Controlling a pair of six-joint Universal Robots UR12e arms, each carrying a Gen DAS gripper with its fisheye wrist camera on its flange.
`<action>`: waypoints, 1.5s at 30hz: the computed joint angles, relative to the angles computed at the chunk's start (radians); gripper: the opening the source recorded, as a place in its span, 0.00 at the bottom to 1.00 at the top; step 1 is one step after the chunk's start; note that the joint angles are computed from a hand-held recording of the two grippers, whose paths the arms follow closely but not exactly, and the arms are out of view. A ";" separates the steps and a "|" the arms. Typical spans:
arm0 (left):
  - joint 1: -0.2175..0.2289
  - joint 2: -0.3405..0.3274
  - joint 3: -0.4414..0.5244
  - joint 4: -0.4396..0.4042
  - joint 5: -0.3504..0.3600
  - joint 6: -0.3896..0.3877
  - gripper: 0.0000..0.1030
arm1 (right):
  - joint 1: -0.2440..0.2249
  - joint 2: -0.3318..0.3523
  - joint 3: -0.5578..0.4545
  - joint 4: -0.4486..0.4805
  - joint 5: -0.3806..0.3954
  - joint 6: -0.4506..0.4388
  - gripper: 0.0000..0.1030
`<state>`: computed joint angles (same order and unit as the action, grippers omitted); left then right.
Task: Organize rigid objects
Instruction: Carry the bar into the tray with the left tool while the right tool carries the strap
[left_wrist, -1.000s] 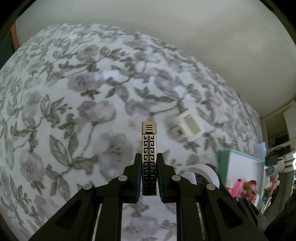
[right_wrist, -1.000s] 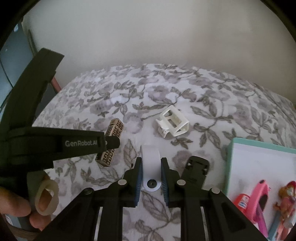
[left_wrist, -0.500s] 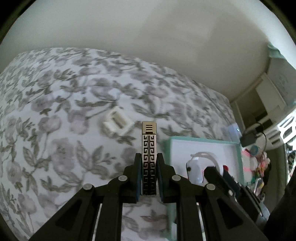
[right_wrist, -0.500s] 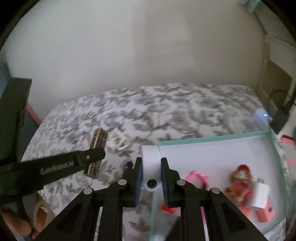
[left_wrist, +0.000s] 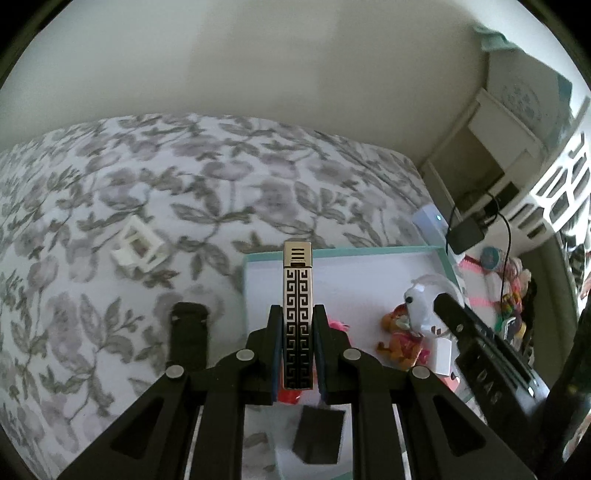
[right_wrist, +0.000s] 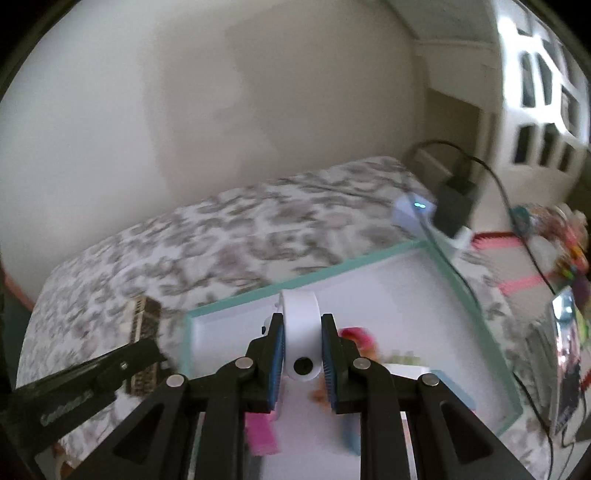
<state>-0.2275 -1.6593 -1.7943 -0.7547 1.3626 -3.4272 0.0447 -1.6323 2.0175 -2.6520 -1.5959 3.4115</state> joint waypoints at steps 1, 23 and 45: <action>-0.005 -0.006 0.001 0.006 0.001 0.006 0.15 | -0.009 -0.002 0.005 -0.005 -0.004 0.008 0.20; -0.035 -0.056 0.006 0.017 0.050 0.058 0.15 | -0.054 0.025 0.033 0.017 -0.201 0.087 0.20; -0.012 -0.031 0.023 -0.028 0.067 0.029 0.21 | -0.044 0.030 0.005 0.106 -0.216 0.086 0.42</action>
<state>-0.2399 -1.6903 -1.7715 -0.7824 1.4296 -3.3978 0.0006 -1.6024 2.0228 -2.5462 -1.8121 3.4973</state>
